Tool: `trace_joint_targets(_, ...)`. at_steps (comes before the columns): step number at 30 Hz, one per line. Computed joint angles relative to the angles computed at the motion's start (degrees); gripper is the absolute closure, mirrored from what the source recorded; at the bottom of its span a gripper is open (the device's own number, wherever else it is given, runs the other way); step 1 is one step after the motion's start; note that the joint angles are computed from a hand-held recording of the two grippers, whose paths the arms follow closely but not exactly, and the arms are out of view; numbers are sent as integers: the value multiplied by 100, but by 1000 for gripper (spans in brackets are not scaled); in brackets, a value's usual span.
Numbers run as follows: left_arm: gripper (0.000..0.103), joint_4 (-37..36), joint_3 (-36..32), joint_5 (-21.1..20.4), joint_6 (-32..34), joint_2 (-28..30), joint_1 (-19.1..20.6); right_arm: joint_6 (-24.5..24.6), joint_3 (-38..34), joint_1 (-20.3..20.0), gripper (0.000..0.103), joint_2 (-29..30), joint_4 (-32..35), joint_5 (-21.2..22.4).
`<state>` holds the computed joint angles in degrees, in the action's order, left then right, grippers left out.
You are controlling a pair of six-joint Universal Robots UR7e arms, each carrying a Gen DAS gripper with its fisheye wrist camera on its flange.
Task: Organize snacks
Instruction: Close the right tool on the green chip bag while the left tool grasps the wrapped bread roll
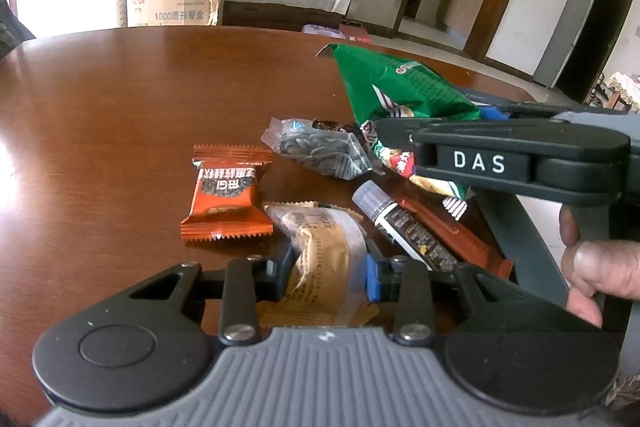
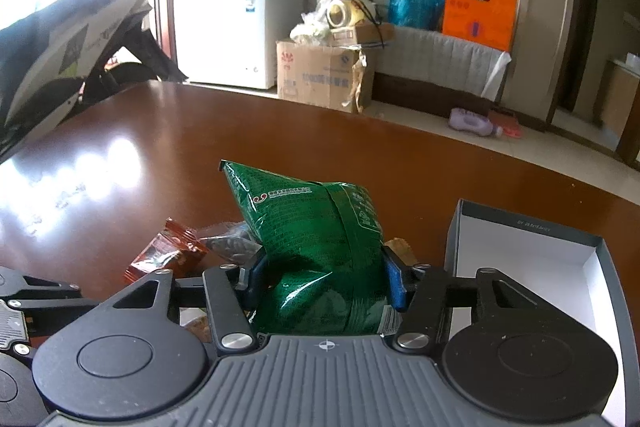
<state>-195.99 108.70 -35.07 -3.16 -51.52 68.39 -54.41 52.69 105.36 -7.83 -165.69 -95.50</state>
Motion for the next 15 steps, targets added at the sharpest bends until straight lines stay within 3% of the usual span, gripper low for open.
trace_joint_targets(15, 70, -587, 84, 195, 421, 27, -196, 206, 390, -107, 49, -337, -113, 363)
